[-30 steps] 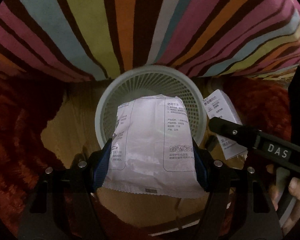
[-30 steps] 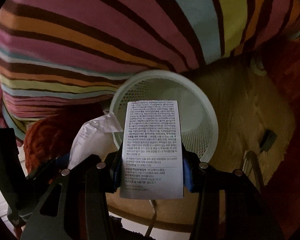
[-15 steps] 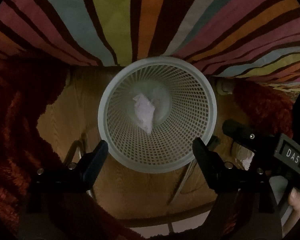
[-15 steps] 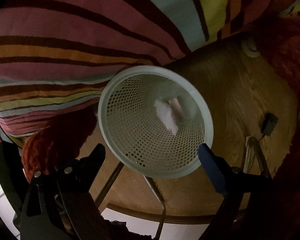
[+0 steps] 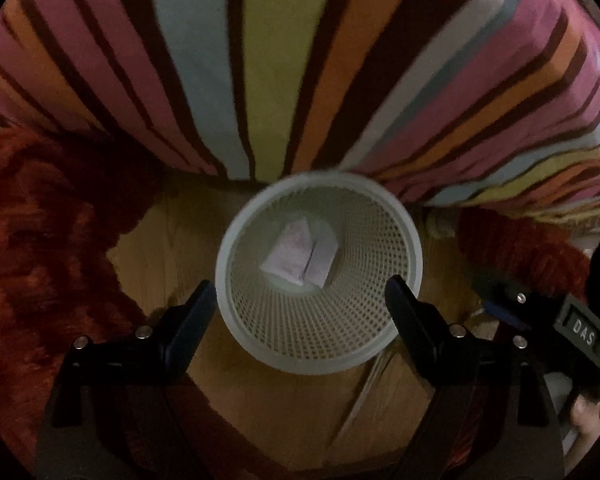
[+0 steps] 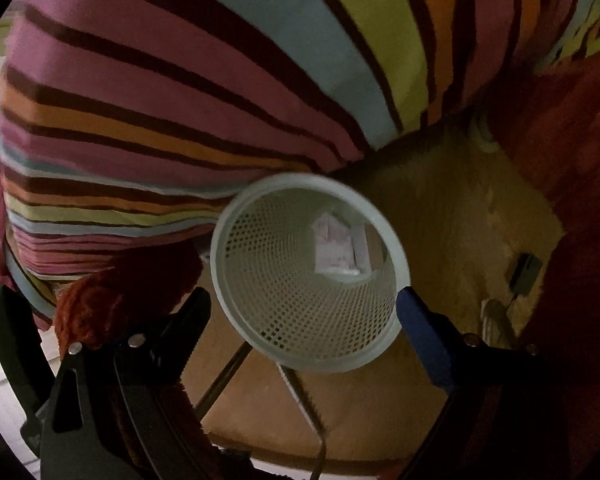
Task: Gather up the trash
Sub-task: 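Move both tools back toward the green box and pink-printed packet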
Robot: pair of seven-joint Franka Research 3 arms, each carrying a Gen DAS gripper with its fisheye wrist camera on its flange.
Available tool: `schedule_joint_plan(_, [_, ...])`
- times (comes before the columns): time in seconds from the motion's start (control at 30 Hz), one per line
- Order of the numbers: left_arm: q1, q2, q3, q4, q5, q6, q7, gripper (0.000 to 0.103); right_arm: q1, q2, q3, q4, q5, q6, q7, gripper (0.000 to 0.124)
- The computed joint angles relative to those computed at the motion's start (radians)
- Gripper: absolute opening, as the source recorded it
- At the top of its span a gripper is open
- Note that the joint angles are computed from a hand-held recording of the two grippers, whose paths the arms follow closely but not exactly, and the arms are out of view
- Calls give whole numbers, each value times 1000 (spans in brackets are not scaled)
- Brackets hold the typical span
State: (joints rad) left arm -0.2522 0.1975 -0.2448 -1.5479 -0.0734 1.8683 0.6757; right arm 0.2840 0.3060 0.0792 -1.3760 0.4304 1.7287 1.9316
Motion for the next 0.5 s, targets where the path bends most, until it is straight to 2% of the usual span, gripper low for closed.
schedule_joint_plan(0.23, [-10, -65, 6, -45, 89, 97, -22, 84, 13, -65, -10, -33, -80, 119, -46, 89])
schedule_joint_plan(0.33, [-16, -90, 8, -57, 151, 146, -13, 84, 19, -100, -15, -59, -122, 209, -61, 89])
schedule_joint_plan(0.37, [-19, -95, 8, -57, 174, 157, -11, 90, 20, -111, -16, -67, -134, 246, -67, 89])
schedule_joint_plan(0.4, [-21, -98, 7, -54, 199, 169, -7, 91, 20, -117, -16, -68, -142, 270, -70, 89])
schedule_joint_plan(0.5, [-29, -106, 6, -39, 270, 212, 16, 91, 16, -134, -17, -68, -158, 370, -90, 89])
